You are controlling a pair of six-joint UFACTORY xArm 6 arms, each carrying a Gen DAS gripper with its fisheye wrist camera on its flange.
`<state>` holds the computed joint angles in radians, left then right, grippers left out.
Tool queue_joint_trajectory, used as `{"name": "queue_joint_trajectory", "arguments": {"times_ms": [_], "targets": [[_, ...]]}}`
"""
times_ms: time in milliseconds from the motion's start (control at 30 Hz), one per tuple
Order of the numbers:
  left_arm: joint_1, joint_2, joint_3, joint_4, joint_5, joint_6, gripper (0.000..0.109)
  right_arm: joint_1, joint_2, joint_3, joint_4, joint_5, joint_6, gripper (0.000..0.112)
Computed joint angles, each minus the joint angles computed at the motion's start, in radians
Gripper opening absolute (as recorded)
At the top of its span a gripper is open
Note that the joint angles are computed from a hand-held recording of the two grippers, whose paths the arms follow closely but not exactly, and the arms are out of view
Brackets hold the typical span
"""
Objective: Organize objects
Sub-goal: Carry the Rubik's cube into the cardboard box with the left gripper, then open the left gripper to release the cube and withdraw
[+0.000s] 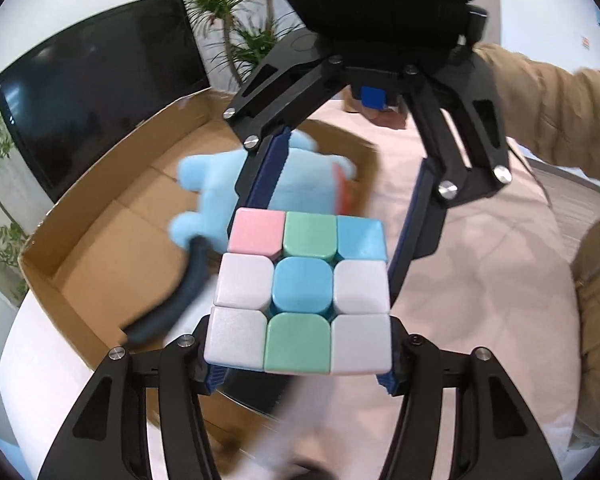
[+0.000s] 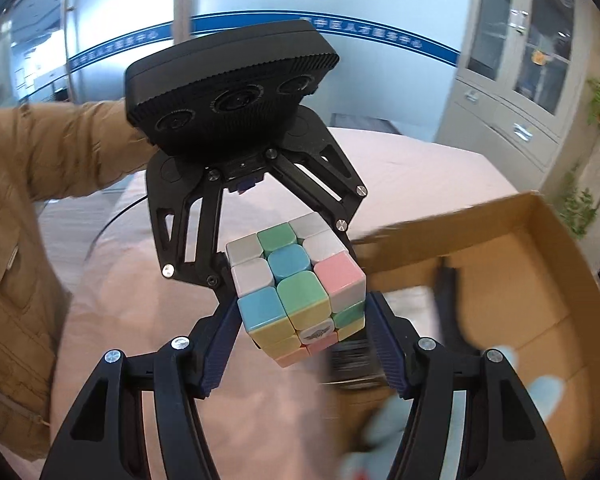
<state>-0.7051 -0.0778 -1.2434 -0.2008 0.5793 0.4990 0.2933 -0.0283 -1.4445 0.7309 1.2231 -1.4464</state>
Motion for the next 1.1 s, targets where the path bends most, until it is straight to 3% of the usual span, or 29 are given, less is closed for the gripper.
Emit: {"name": "queue_joint_trajectory", "arguments": {"times_ms": [133, 267, 300, 333, 367, 433, 567, 767, 867, 933, 1100], "targets": [[0.061, 0.129, -0.123, -0.080, 0.046, 0.051, 0.058, -0.012, 0.178, -0.206, -0.046, 0.036, 0.072, 0.062], [0.077, 0.169, -0.130, 0.001, 0.023, -0.046, 0.065, -0.022, 0.270, -0.282, -0.059, 0.026, 0.109, 0.063], [0.078, 0.172, -0.126, 0.044, 0.007, -0.091, 0.069, -0.025, 0.277, -0.281, -0.047, 0.011, 0.113, 0.063], [0.078, 0.165, -0.106, 0.063, -0.020, -0.113, 0.082, -0.030, 0.283, -0.282, -0.034, 0.013, 0.110, 0.064], [0.078, 0.153, -0.085, 0.068, -0.043, -0.129, 0.086, -0.031, 0.279, -0.270, -0.022, -0.001, 0.106, 0.070], [0.080, 0.126, -0.048, 0.110, -0.078, -0.188, 0.086, -0.030, 0.253, -0.227, -0.017, -0.052, 0.107, 0.077], [0.074, 0.005, 0.080, 0.309, -0.154, -0.403, 0.086, -0.044, 0.174, -0.134, 0.025, -0.103, 0.105, 0.077], [0.062, -0.216, 0.294, 0.734, -0.255, -0.833, 0.086, -0.015, -0.213, 0.271, 0.135, -0.206, -0.026, 0.081], [0.018, -0.285, 0.371, 0.872, -0.203, -0.984, 0.086, 0.032, -0.351, 0.426, 0.167, -0.239, -0.039, 0.085], [-0.026, -0.355, 0.438, 0.947, -0.122, -1.077, 0.086, 0.107, -0.433, 0.534, 0.142, -0.317, 0.003, 0.085], [-0.112, -0.396, 0.520, 1.090, 0.085, -1.380, 0.086, 0.263, -0.461, 0.659, 0.094, -0.470, 0.156, 0.085]]}}
